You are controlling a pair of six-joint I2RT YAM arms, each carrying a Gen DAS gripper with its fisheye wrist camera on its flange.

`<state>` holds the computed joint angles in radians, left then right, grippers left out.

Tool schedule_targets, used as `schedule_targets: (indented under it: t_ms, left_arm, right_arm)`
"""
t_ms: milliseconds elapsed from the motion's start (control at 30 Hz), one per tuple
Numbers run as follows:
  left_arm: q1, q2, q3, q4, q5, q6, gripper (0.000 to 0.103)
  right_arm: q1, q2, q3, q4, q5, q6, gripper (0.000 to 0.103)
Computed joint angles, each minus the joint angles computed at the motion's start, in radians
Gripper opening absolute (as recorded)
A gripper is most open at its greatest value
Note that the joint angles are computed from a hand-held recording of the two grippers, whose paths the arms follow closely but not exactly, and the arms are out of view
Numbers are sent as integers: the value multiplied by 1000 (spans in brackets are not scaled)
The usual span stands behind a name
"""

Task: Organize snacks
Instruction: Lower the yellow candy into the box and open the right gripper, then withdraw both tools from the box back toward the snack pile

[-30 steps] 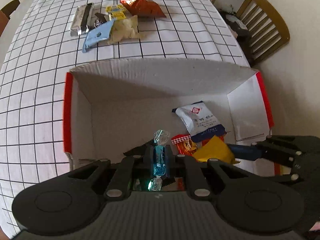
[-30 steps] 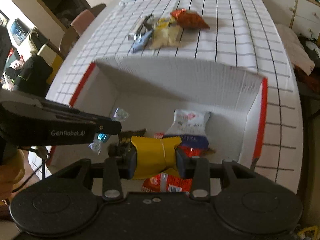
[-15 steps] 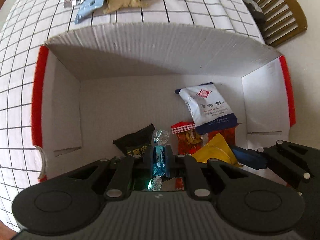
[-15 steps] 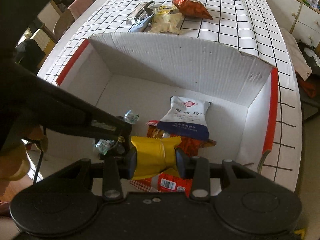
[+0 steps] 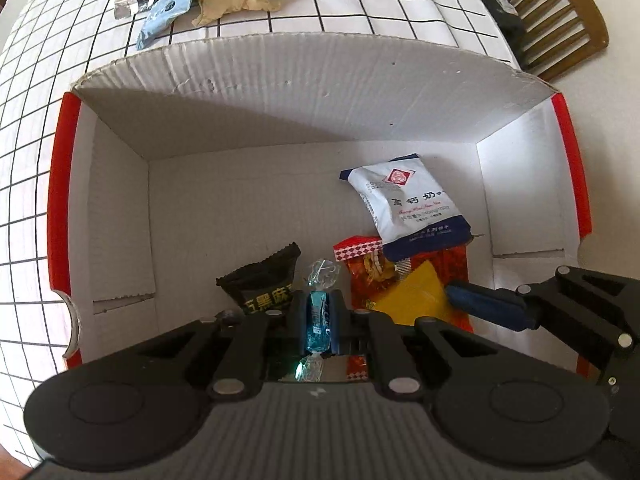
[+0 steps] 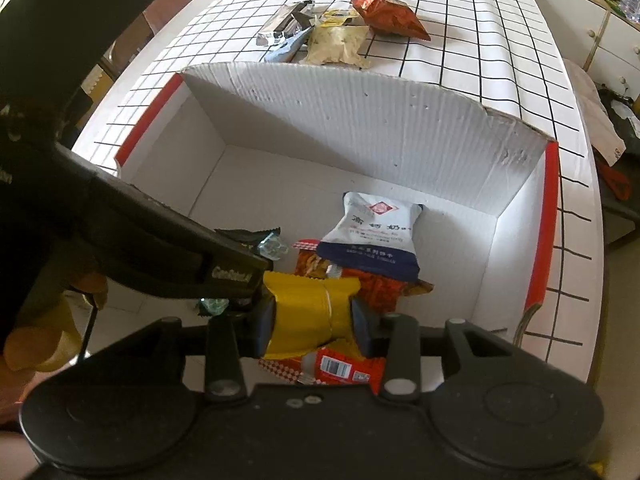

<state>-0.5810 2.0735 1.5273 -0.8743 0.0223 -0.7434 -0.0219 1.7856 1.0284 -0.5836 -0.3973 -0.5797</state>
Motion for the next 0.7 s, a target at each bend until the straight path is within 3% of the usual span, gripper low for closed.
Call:
schedule_targets:
  t_ms: [433, 700]
  left_arm:
    - [-11, -128, -66, 8, -65, 12, 13]
    - [-3, -218, -92, 8, -119, 18, 22]
  right_arm:
    - [-53, -51, 61, -90, -90, -18, 46]
    - [-82, -80, 129, -163, -160, -38, 53]
